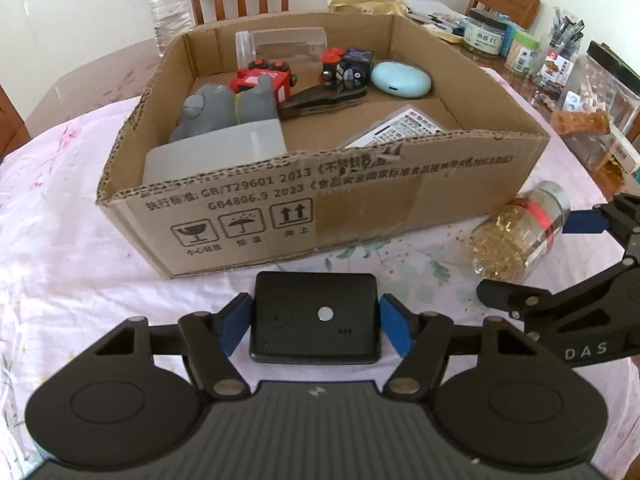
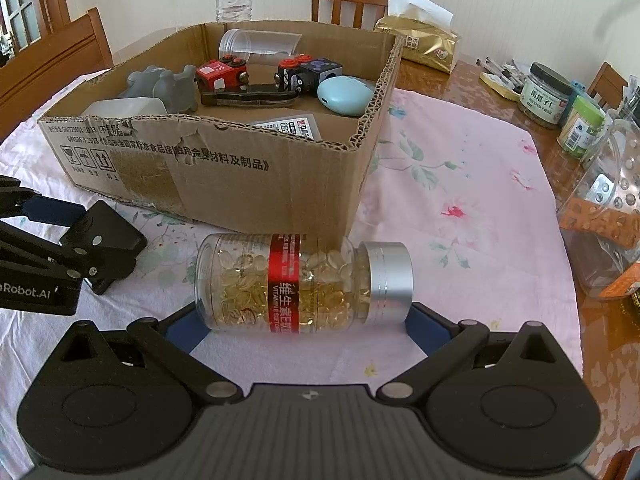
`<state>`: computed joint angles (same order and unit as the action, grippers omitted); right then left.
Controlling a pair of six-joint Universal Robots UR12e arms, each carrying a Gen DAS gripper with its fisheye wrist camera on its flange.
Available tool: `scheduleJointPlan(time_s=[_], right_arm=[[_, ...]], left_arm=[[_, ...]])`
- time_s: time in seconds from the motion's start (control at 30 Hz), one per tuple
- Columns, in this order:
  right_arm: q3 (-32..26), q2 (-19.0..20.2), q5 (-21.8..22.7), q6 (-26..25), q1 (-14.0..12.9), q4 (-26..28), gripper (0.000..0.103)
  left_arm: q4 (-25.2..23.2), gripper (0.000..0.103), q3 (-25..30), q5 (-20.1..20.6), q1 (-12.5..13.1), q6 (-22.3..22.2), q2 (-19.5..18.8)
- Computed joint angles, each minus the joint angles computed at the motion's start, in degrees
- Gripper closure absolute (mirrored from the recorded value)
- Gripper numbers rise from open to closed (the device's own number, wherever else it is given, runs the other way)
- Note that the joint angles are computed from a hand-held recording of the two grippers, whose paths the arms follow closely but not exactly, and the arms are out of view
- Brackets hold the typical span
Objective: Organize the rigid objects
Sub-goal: 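Lift the capsule bottle and black square pad off the cloth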
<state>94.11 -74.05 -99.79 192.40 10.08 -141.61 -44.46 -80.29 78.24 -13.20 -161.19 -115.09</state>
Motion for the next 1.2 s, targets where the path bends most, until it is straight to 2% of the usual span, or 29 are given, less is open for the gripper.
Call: scheduleJointPlan(time_s=[0.2,0.37,0.73,0.9,1.07,1.2], right_arm=[[-0.14,0.03,-0.27,0.37,0.10,0.39,0.000],[-0.69,0.16,0.14,0.30,-0.06,1.57,0.000],[-4.07,1.57,-0.25,2.64,0.09,6.99,0.000],[-4.83,1.88,-1.63,2.97,0.55,6.99,0.000],[-5.49,2.01,-2.88,3.52,0.78,7.78,0.007],[-5.60,1.95,-2.90,3.49,0.67,8.34,0.007]], left_arm=[[-1.31,0.034,-0.41,-0.34,0.81,1.57,0.59],[-1.66,0.034,-0.42,-0.06,0.82,1.25,0.72],[-0.50,0.034,-0.84,-0.46,0.86,1.10,0.71],[-0.36,0.034,-0.93,-0.60,0.90,1.18,0.76],[-0.35,0.034,-0.94,-0.60,0.90,1.22,0.76],[-0.42,0.034,-0.89,-0.52,0.86,1.20,0.75]])
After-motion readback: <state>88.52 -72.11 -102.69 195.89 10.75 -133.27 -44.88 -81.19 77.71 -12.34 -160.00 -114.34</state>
